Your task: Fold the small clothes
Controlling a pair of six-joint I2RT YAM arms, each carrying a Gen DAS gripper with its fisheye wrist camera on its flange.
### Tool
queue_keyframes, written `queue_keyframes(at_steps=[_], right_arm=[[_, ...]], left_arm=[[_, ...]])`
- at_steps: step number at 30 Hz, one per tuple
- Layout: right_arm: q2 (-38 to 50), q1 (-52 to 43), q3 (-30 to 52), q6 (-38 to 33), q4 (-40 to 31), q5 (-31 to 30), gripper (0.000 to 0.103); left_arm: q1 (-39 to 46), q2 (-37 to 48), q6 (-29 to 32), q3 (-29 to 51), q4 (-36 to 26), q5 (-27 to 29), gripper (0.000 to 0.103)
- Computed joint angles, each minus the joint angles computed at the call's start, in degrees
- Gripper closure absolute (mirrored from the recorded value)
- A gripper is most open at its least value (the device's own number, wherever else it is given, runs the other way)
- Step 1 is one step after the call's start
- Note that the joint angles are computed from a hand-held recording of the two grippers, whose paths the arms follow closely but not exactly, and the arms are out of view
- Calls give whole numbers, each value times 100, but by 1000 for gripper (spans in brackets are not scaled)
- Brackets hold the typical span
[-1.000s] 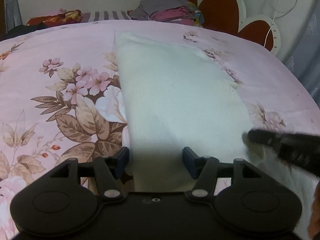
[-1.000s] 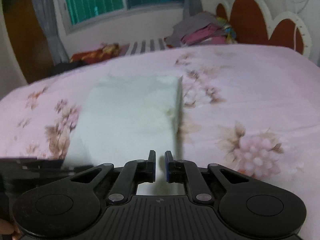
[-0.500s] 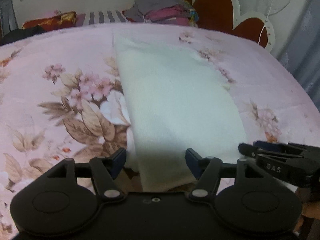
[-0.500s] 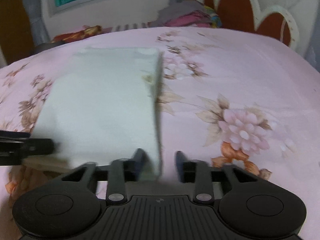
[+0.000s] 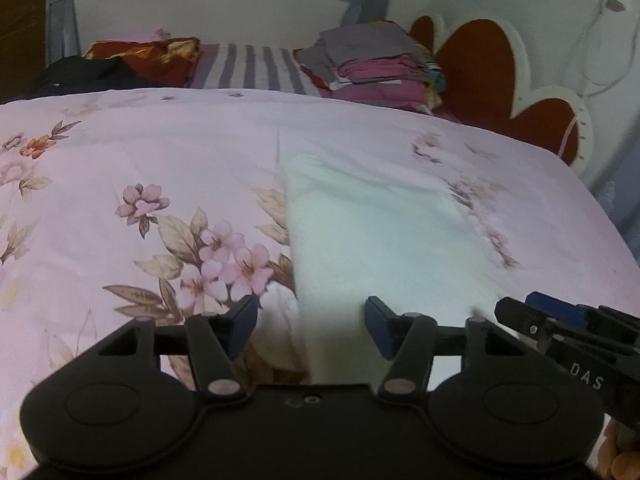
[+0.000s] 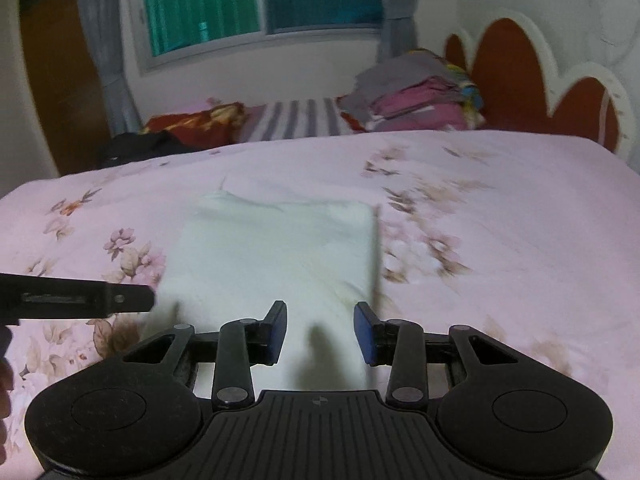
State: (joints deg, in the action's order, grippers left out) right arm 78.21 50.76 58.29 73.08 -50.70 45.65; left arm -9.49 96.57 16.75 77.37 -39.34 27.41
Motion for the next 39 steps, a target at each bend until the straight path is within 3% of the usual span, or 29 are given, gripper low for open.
queue_keyframes(at_steps=[4,8,13,23,25,26,32,39], right_arm=[[74,-601,-187,-1101,1019,-303,67],[140,-1002,-500,-1572,1611,-639,67],[134,-1172,-1024,-1664,1820,-887,68],[-480,-1283,-1087,-1665,1860,-1075,66],[-552,-1362,-1046,-1610,1811,-1075,52],[-555,-1401,-1028,-1599,1783,-1048,38],[-560,-1831,-1221,-1761,2004,-1455,36],[-992,-2482,-2065,-1643,3065,-2436,36]], left_arm=[[-120,302,-212,79,161,-69,48],[-227,367,-189,-30,323,-17,45],[-265,461,-14,-169,426,-62,36],[-217,723,-119,330,-91,146,32],[-235,755,-137,373,-135,182,31],[-248,769,-124,387,-145,196,31],[-324,912,-94,483,-198,337,31],[-366,1088,-145,465,-111,540,34]])
